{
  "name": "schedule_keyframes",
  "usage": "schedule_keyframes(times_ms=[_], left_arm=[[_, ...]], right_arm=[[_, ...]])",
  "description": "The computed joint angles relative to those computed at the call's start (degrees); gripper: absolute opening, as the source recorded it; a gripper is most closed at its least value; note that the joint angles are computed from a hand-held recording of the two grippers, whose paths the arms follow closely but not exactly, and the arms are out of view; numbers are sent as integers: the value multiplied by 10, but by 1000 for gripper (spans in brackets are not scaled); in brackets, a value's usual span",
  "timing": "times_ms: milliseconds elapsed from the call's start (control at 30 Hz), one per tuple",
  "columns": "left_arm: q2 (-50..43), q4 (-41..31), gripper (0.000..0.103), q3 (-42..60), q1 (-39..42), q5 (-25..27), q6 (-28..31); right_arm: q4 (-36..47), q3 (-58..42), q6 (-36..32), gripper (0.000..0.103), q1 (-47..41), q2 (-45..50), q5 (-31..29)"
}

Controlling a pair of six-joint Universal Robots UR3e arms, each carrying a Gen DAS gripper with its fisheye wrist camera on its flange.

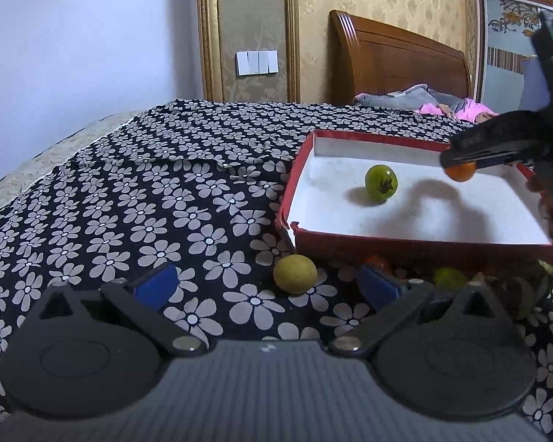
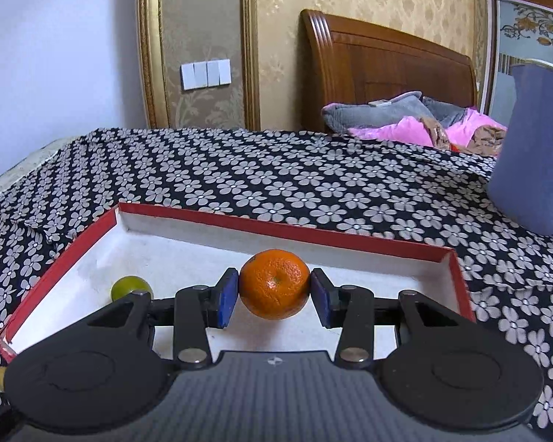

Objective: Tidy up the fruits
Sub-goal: 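Carry the orange into the tray and open the right tool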

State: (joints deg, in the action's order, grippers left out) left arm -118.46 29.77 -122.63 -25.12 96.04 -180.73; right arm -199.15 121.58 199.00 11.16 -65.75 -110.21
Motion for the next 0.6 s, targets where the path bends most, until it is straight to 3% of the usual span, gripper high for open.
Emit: schedule_keyframes(times_ms=[133,167,233,467,600], left_arm=[[-1,6,103,-3,1,-4,-1],[-1,5,103,-3,0,-2,-3],[0,3,103,-3,0,-3,-6],[4,-5,103,-1,3,-11,-6],[6,8,103,-11,8,-20,-5]], right_arm=[[9,-25,6,43,8,19,-6],[12,-28,6,44,11,19,-10],[10,-30,1,57,16,19,-15],[2,-15,-6,58,30,4,-26],[-15,2,-16,68,50,-3,-46]])
